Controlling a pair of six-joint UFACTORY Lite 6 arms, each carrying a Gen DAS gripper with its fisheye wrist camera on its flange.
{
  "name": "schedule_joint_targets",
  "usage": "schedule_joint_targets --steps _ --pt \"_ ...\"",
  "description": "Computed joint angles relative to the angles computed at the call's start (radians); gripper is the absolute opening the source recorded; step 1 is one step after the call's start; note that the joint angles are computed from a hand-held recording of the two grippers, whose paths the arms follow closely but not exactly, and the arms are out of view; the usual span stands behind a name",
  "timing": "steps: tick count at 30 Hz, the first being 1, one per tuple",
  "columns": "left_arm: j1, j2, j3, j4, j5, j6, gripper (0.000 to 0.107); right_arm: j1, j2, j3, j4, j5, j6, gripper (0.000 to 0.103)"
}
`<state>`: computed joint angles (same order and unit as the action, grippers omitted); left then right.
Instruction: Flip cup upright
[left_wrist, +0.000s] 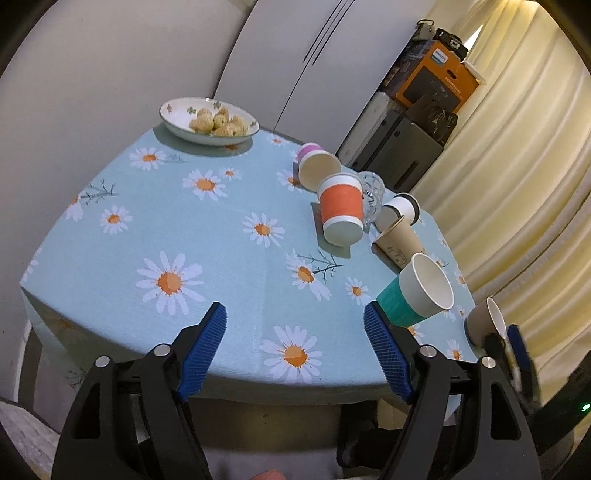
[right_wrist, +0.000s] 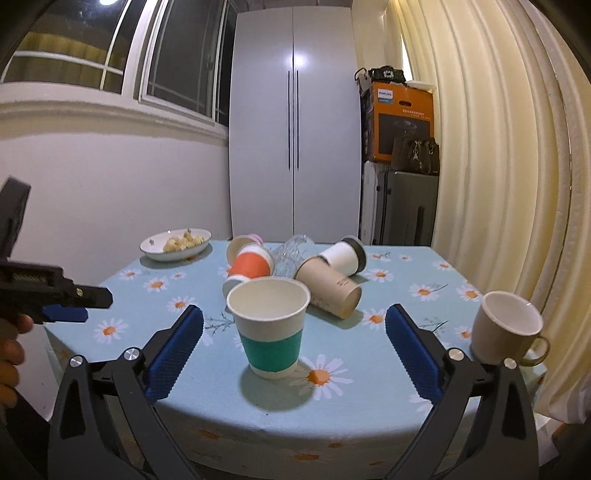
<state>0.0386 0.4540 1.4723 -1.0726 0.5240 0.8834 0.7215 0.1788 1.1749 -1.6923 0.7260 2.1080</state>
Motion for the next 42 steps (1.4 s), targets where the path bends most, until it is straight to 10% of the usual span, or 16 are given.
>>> schedule_joint_targets --steps 20,42 --pt "-0.146 -0.483 -0.53 -0.508 -0.099 0.784 0.096 -0.236 -0.496 -0.277 0.508 -0.402 -0.655 0.098" --pt "-0.187 -0.669 -0.717 -0.582 -0.105 0.875 0.096 -0.095 -0.596 -0.356 0.551 -0.262 -0.676 0.098"
